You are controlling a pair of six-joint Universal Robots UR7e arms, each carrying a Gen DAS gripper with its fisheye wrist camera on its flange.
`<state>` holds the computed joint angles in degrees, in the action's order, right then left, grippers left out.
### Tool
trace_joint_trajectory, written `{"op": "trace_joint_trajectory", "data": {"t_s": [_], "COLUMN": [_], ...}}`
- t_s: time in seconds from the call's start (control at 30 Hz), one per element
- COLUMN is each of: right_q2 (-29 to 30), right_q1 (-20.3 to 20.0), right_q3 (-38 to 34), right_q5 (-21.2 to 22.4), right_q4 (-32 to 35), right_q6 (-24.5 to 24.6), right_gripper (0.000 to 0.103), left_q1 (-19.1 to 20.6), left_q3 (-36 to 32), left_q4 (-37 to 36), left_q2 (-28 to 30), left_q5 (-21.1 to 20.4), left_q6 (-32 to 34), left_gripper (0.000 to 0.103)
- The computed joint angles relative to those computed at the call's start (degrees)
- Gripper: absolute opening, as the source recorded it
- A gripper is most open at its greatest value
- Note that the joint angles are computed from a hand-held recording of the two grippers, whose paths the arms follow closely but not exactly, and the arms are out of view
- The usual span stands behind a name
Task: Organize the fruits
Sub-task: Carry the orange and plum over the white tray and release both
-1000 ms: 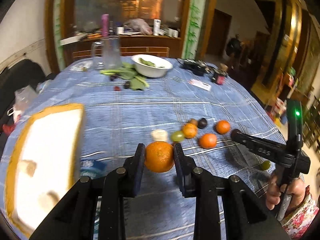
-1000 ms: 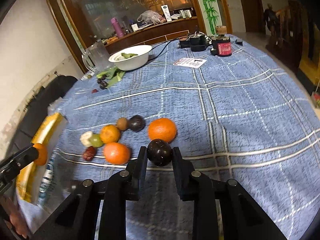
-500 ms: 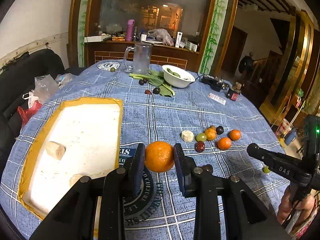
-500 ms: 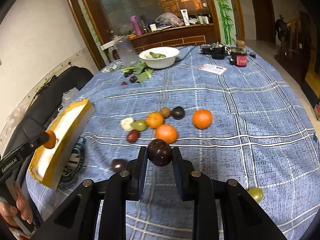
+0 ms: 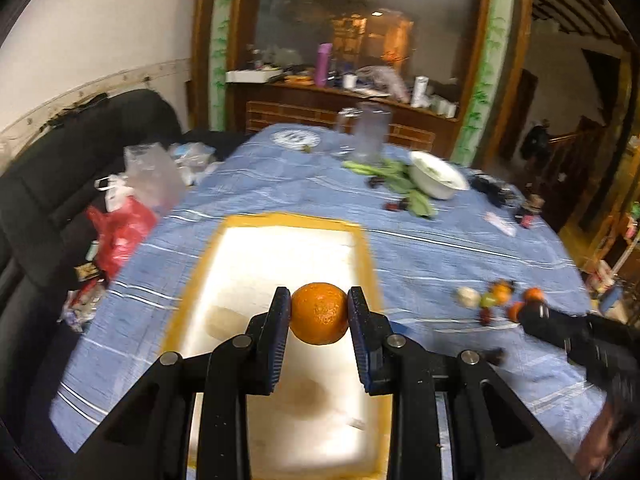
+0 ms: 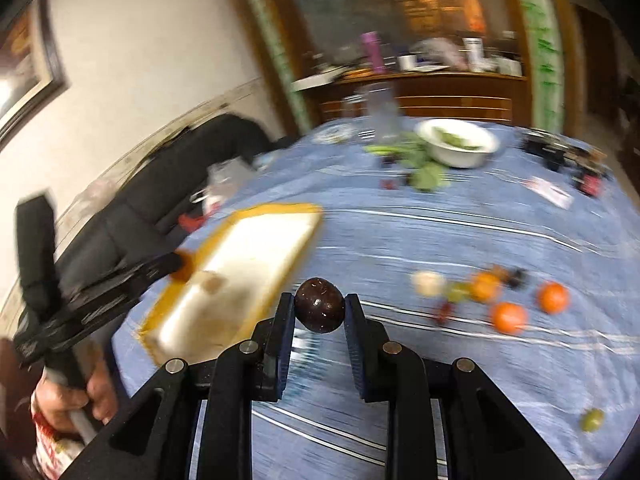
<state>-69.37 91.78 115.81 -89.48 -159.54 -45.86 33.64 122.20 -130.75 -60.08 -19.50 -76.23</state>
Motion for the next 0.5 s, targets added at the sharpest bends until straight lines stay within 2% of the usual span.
{"op": "trace_joint_trajectory", "data": {"t_s": [0.17, 0.3, 0.5], "right_q2": [6.5, 12.9, 18.9], "right_q1": [4.9, 7.7, 9.1], "right_q3": [1.5, 2.9, 3.1], "right_q5": [-3.0, -7.6, -12.3], "right_q4": [-2.4, -8.2, -14.2], "right_q6": [-2.5, -5.7, -7.6], "right_gripper": [0.027, 0.027, 0.028], "left_q1": [5.8, 10.4, 14.5], "left_q3": [1.2, 0.2, -1.4], "left_q4": [-9.2, -17.4, -20.7], "left_q2": [-1.6, 0.0, 1.4], "left_q5": [-4.1, -8.0, -11.6], "left_q6": [6.6, 13.8, 15.9], "left_gripper": [0.028, 0.028, 0.029]}}
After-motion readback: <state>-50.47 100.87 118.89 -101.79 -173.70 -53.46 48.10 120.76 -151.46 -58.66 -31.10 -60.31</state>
